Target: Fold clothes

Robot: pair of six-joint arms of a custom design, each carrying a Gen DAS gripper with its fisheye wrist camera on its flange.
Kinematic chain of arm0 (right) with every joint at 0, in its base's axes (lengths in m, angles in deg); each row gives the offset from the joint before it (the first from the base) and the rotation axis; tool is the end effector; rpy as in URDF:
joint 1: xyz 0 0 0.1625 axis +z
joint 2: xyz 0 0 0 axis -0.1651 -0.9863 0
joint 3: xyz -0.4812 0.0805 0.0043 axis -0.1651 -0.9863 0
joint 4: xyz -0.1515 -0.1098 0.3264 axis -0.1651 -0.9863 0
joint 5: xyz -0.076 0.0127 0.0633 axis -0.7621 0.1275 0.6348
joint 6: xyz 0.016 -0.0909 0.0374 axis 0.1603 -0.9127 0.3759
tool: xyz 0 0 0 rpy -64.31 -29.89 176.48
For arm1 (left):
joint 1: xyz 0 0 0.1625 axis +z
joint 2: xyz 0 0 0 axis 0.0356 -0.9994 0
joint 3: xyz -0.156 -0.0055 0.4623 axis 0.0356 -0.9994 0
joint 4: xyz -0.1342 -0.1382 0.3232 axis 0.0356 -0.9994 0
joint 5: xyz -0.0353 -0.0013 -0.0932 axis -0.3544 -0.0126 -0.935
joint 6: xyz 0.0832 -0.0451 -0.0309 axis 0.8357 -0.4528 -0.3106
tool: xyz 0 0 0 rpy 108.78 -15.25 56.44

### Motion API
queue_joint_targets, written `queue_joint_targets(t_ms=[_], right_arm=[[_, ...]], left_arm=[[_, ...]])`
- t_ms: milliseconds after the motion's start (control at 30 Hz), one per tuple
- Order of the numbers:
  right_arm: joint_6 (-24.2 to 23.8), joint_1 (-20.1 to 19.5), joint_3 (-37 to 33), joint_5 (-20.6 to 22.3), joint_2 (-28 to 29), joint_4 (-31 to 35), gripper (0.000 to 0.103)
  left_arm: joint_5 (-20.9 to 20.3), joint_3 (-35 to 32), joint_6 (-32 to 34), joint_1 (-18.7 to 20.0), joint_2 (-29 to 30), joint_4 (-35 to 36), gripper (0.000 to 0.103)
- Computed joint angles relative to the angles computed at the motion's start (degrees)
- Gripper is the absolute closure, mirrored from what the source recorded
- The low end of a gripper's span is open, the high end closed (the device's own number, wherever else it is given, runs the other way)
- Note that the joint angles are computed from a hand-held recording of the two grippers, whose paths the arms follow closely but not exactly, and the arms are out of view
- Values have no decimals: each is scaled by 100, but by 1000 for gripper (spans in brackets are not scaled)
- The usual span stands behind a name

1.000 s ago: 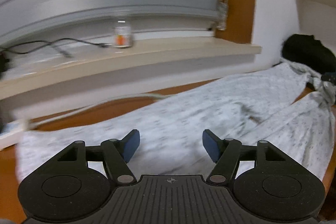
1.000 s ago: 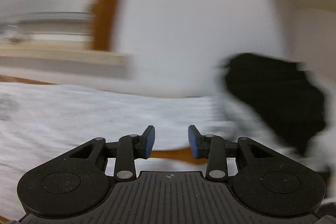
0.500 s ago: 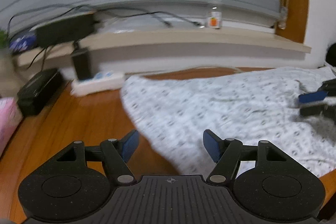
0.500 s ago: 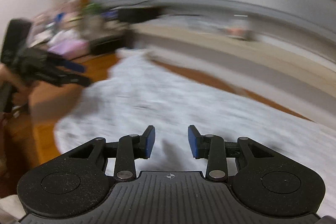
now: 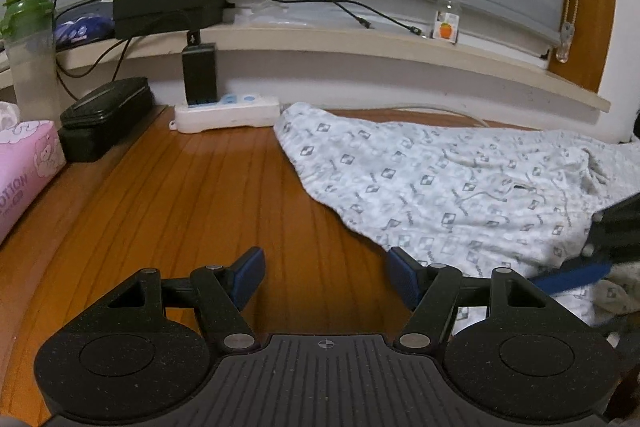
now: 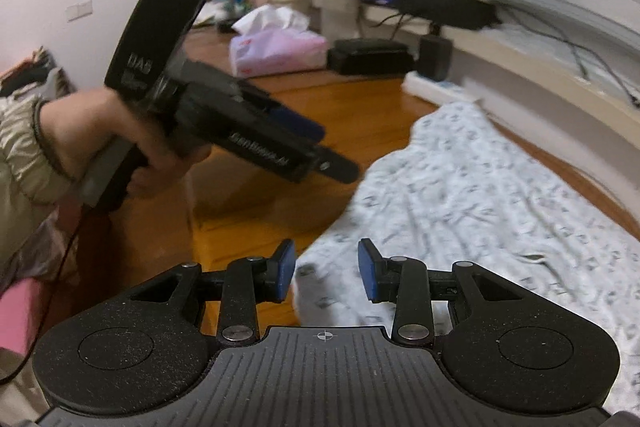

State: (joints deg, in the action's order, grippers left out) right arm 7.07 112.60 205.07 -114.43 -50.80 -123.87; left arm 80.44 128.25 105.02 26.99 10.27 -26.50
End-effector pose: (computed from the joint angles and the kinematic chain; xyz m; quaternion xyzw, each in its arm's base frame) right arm 0.2381 -0.3989 0.1098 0.6774 -0.7303 0.0883 0.0033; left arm -0.1044 -0.3179 0.2247 0.0945 0.8100 -0.4675 0.3412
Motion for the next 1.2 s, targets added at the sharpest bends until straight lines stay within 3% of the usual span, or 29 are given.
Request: queue_joint_targets(t_ms=[67, 100, 133, 200, 333, 433, 600, 733, 867, 1200], right_arm=[[13, 24, -22, -123, 61, 19, 67], [37, 18, -73, -159, 52, 166, 74], [56, -11, -141, -142, 17, 388, 90], [113, -91, -237, -5, -52, 703, 97], [482, -259, -460, 522, -299, 766, 99], [1029, -369, -791, 823, -463, 652, 99], [1705, -511, -1364, 950, -529, 697, 99], [1895, -574, -1508, 888, -536, 555, 98], [1956, -609, -1486, 872, -497, 219, 99], [1793, -605, -1498, 1088, -660, -346, 98]], left_arm=[[2, 0, 55, -6, -9, -57, 32], [3, 1, 81, -9, -13, -85, 32], [4, 1, 107, -12, -17, -113, 32], [6, 2, 159, -19, -25, -169, 32], [0, -1, 355, -126, -47, -341, 32], [77, -84, 786, -125, -112, -627, 32], [364, -296, 1870, -26, -231, -1349, 32], [816, -620, 2775, 178, -190, -1831, 36], [1444, -847, 3416, 325, -91, -2181, 49], [2357, -1334, 4207, 569, 337, -2385, 44]])
